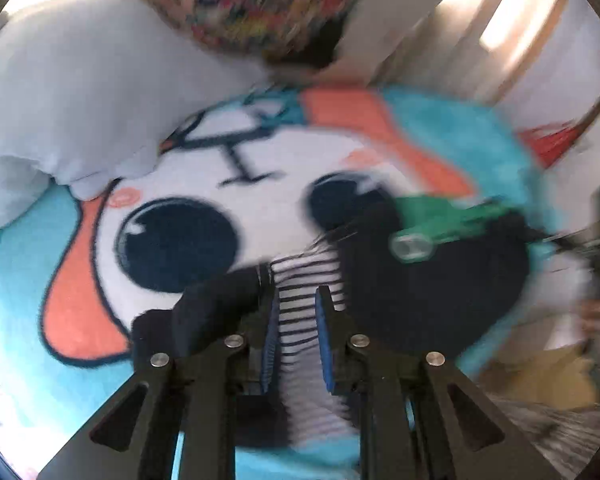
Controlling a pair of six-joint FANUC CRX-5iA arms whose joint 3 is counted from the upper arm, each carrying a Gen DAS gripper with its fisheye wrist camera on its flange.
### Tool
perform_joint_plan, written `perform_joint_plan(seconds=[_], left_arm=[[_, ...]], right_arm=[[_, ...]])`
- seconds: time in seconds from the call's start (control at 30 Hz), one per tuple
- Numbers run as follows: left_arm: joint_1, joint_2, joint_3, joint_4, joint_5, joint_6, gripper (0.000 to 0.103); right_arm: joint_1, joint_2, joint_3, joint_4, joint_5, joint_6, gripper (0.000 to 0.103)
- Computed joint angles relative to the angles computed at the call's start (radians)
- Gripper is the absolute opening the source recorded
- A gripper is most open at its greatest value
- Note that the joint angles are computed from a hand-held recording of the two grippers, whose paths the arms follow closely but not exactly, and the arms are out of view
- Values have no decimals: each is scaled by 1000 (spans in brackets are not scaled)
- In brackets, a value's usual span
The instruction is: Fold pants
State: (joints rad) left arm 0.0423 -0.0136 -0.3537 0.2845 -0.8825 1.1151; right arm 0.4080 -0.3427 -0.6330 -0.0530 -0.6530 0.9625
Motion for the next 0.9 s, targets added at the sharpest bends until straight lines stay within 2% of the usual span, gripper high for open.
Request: perform_joint_plan(seconds=[0.03,0.07,0.1,0.13,0.17,0.2,0.27,0.33,0.37,0.4,0.43,0.47,0.5,0.53,0.7,0.8,0.9], left_arm=[[-20,31,33,-102,5,89,17],[-24,35,38,-151,7,146,17],[-7,41,27,-148,17,161,16],[25,36,-4,-93,31,138,16],[53,33,-35,-24,46,97,16],[66,33,-44,5,45,82,16],[71,32,-50,16,50,73,16],[64,20,-60,5,70,70,16],[62,12,-70,4,82,66,16],[65,3,-82,14,91,60,16],[72,-2,-94,29,99,51,16],[77,-8,-106,43,108,45,16],[77,-14,-112,44,116,53,16],[71,-19,-111,27,122,76,16],[14,-49,-80,-132,129,223,16],[-2,-41,-65,-175,134,299,16],[-10,-40,-62,-194,138,336,16]], right_arm=[[3,14,-9,32,17,-31,40],[7,26,-18,65,31,-62,41],[8,38,-25,87,48,-81,42],[0,51,-23,78,66,-73,46],[-15,70,-11,44,80,-43,54],[-30,89,4,0,87,-6,57],[-59,134,39,-91,90,69,63],[-50,138,26,-90,144,56,66],[-51,149,47,-133,134,96,63],[-72,166,90,-228,95,187,55],[-90,180,120,-289,66,243,24],[-120,197,160,-367,20,311,17],[-134,198,170,-392,11,331,16],[-128,186,167,-366,21,301,15],[-145,150,204,-321,26,303,14],[-145,186,244,-282,14,318,13],[-138,265,279,-242,11,310,14]])
